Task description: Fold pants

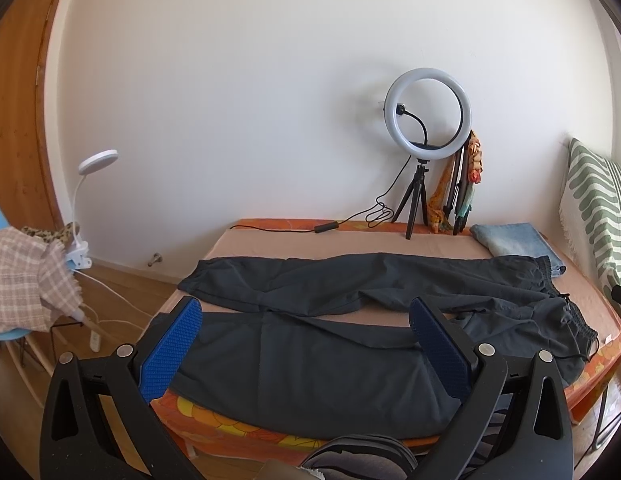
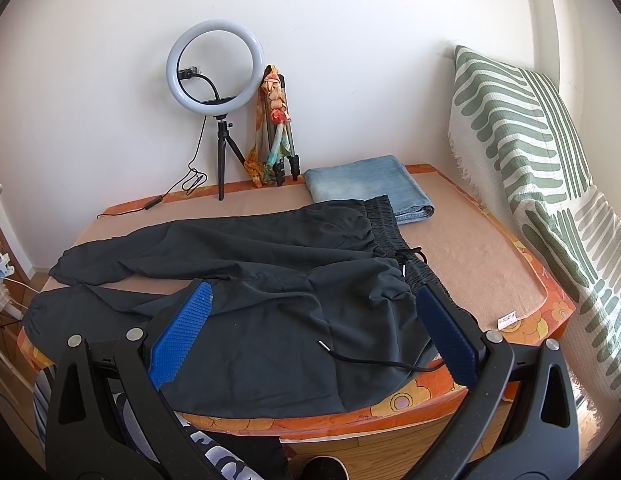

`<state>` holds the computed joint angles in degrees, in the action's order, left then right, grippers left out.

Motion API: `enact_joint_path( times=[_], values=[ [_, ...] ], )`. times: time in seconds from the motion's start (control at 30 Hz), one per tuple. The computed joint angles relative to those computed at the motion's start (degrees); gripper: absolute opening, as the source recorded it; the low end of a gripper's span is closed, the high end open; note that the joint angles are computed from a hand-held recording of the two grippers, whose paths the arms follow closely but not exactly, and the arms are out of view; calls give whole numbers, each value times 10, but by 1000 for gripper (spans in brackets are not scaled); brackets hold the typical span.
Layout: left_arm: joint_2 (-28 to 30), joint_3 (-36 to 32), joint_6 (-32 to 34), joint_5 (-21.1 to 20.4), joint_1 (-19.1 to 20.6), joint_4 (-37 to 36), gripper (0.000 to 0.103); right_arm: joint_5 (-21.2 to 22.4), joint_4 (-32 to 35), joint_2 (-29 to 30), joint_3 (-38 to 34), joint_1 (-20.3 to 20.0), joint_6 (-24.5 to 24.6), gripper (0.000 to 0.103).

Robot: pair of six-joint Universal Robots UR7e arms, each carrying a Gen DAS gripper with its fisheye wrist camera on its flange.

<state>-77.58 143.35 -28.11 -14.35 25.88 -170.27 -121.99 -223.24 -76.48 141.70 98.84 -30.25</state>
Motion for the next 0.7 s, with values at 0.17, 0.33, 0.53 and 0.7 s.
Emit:
enact_joint_path(
  times=[0.17,0.33,0.53,0.7],
  values=[
    [-3,-1,-2,-2,1,5,103,2,0,2,-1,-1,2,103],
    [-5,-1,0,-3,2,4,103,3,-5,11,-2,1,7,103],
    [-6,-2,4,-5,6,3,103,3,-9,18,-2,1,4,103],
    [-1,-2,26,-7,14,-18,103,16,18,1,-4,-5,7,103]
  ],
)
